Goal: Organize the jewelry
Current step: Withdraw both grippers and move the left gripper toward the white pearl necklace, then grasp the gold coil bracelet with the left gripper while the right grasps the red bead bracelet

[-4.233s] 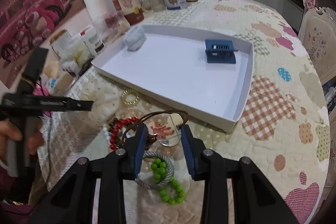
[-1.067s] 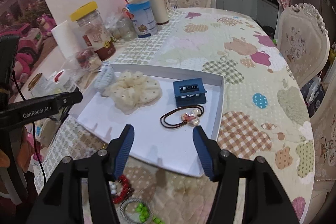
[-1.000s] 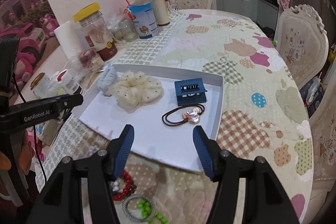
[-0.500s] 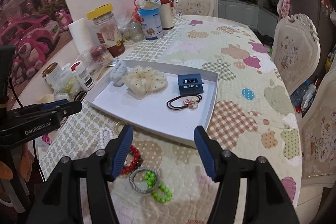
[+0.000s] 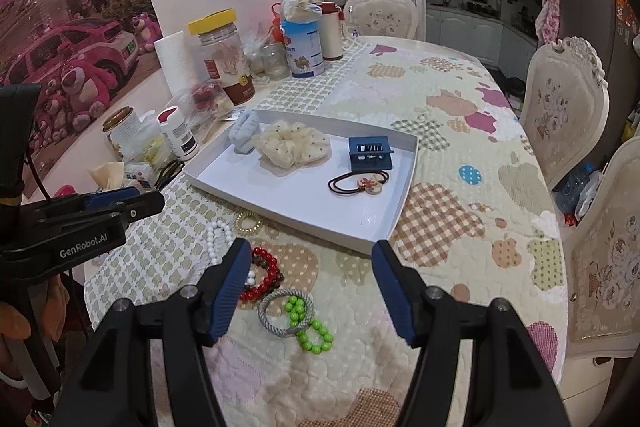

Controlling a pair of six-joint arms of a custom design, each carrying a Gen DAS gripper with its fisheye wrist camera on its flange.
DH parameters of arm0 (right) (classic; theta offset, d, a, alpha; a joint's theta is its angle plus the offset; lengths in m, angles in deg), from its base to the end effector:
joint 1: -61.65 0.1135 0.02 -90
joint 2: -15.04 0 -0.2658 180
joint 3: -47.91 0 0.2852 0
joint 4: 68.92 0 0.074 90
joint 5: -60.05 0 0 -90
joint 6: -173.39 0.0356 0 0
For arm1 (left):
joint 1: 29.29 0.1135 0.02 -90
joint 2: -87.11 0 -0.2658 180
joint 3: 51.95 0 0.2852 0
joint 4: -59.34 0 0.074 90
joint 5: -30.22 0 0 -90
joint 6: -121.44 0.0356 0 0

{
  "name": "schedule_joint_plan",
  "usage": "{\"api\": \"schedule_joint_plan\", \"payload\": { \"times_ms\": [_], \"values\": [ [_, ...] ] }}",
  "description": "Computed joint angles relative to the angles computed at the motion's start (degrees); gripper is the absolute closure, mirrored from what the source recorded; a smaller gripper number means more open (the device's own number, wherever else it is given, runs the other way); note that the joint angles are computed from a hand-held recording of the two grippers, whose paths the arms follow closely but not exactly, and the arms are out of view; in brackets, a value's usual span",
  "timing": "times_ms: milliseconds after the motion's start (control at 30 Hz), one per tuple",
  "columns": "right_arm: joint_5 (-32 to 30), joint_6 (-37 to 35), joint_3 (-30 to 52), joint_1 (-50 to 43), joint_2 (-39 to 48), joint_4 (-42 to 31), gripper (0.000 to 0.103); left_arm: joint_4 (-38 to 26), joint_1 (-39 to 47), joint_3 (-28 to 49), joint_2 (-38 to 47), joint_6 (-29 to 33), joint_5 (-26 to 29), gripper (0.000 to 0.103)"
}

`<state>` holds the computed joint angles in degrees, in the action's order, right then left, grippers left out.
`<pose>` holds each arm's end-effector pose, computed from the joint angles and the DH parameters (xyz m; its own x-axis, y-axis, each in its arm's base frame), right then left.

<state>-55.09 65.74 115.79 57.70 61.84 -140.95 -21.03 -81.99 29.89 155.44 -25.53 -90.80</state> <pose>0.1717 0.0033 0.3273 -0.6762 -0.2284 -0.7004 -0.4299 0.8944 0.1234 0.1602 -0.1800 0.3310 -0.7724 -0.1717 -0.6115 -0.1625 0.9841 -0.0712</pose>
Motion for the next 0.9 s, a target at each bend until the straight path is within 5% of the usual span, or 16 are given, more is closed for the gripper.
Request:
{"api": "schedule_joint_plan", "payload": {
  "times_ms": [200,533,900],
  "values": [
    [-1.1,-0.7,-0.6,-0.6,-0.2,-0.6,0.037,0.0,1.5,-1.8,-2.5,-0.8,1.7,0.076],
    [-1.1,-2.2,-4.7,-0.9,0.5,-0.1,0.036,7.0,14.7,-10.0,-9.2,2.9,16.3,0.076],
    [-1.7,-4.2,-8.0,-3.3,4.1,1.7,0.036,16.9,22.6,-10.0,4.8,12.2,26.1,0.076]
  ]
}}
